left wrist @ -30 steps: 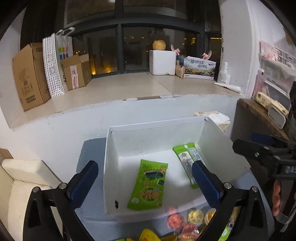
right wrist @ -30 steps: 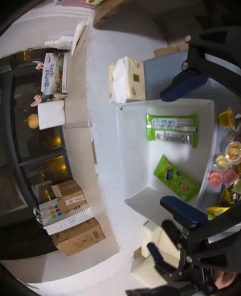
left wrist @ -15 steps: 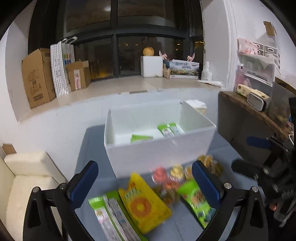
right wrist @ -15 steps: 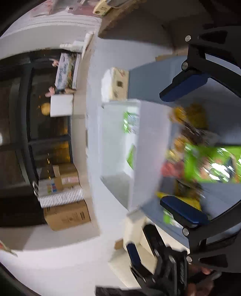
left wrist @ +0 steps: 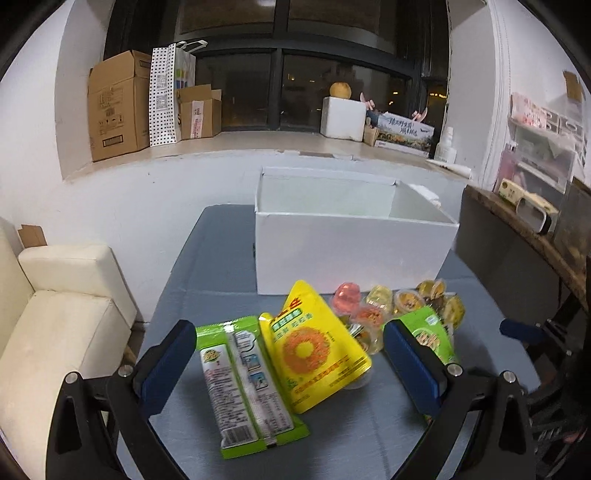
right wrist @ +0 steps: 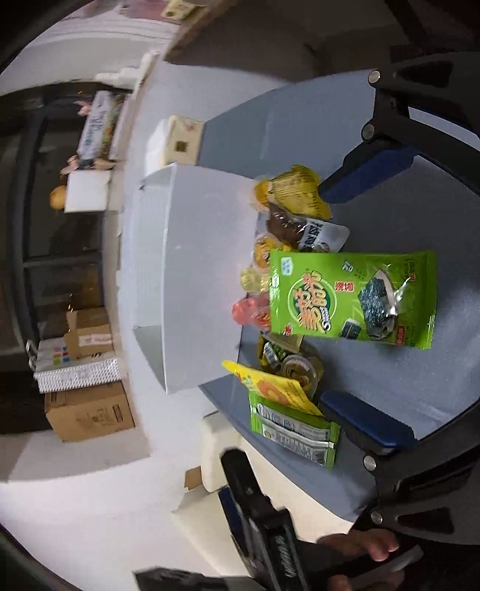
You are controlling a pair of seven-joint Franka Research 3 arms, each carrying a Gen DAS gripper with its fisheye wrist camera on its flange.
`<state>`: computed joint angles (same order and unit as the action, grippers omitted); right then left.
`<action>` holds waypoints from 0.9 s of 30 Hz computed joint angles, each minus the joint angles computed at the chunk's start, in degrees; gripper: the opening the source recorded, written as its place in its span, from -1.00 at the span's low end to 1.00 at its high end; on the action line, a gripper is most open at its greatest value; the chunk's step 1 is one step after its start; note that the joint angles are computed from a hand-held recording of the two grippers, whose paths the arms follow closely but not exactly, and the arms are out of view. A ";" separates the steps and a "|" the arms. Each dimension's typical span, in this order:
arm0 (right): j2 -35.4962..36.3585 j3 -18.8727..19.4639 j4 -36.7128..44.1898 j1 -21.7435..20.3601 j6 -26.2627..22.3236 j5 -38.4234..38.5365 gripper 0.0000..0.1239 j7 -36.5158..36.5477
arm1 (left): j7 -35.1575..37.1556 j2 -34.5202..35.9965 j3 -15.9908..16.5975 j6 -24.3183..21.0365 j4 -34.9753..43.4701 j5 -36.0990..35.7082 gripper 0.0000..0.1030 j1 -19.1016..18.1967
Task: Organize snacks
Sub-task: 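Grasp another green seaweed bag with the right tool, then grasp the long green strip packet with the left tool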
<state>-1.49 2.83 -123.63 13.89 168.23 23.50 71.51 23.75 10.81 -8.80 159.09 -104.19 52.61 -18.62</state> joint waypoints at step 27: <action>4.96 0.22 3.82 -0.21 -8.82 -8.12 0.12 13.07 | 9.71 0.18 -1.41 -3.25 -2.89 -10.31 1.00 1.74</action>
<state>3.47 3.04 -119.81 13.68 159.41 15.38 84.57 33.46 10.99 -10.21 155.84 -107.08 42.30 -16.87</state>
